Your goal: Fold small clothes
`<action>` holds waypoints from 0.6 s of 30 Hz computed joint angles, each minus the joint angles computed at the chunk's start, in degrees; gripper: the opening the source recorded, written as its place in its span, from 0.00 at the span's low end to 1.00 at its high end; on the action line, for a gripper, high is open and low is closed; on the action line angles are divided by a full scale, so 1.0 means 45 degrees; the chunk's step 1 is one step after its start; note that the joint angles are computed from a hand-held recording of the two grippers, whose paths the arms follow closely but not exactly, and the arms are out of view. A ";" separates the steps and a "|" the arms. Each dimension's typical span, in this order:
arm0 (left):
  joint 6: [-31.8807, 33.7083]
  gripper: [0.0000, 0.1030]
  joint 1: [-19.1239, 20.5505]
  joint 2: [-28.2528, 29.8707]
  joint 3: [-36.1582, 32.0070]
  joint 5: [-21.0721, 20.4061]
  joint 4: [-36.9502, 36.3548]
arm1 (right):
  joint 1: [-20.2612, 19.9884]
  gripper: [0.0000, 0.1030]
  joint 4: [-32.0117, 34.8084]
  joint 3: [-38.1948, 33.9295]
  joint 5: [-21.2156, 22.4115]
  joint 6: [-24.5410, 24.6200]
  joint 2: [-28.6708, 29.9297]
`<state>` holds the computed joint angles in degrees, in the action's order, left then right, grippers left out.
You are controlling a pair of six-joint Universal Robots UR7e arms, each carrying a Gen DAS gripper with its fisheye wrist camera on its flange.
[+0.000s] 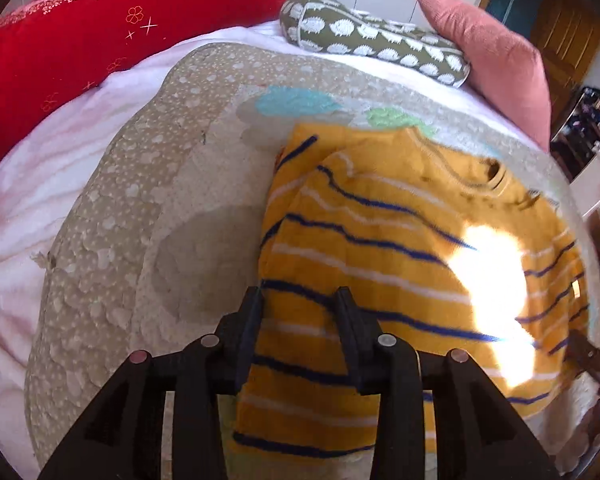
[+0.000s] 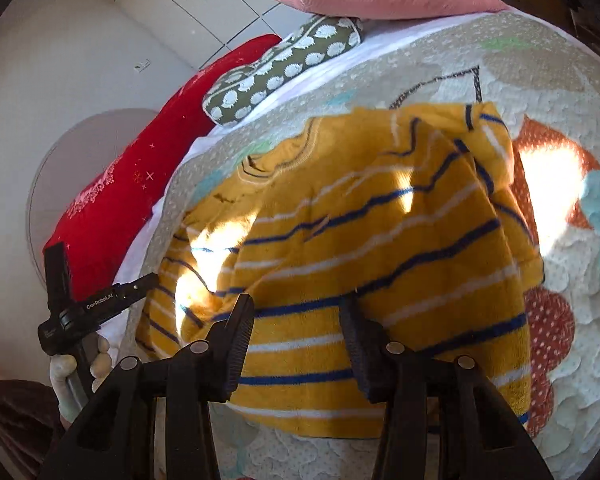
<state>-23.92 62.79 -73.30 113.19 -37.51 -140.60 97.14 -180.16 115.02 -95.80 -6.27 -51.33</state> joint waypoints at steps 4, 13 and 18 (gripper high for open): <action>0.0101 0.51 0.0333 -0.0126 0.0177 0.0287 -0.0415 | -0.0402 0.10 -0.1721 0.0575 -0.1401 0.0036 -0.0081; -0.1045 0.51 0.0262 -0.1673 0.1071 -0.1437 -0.0776 | -0.1007 0.36 -0.2923 0.2222 -0.1285 0.0525 -0.2369; -0.1896 0.51 -0.0427 -0.3028 0.2265 -0.1604 -0.0877 | -0.0875 0.36 -0.2606 0.2204 -0.1321 0.0260 -0.2076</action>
<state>-32.46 60.87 -86.92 123.38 -44.72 -144.55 93.21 -191.89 124.94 -101.74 -5.10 -60.67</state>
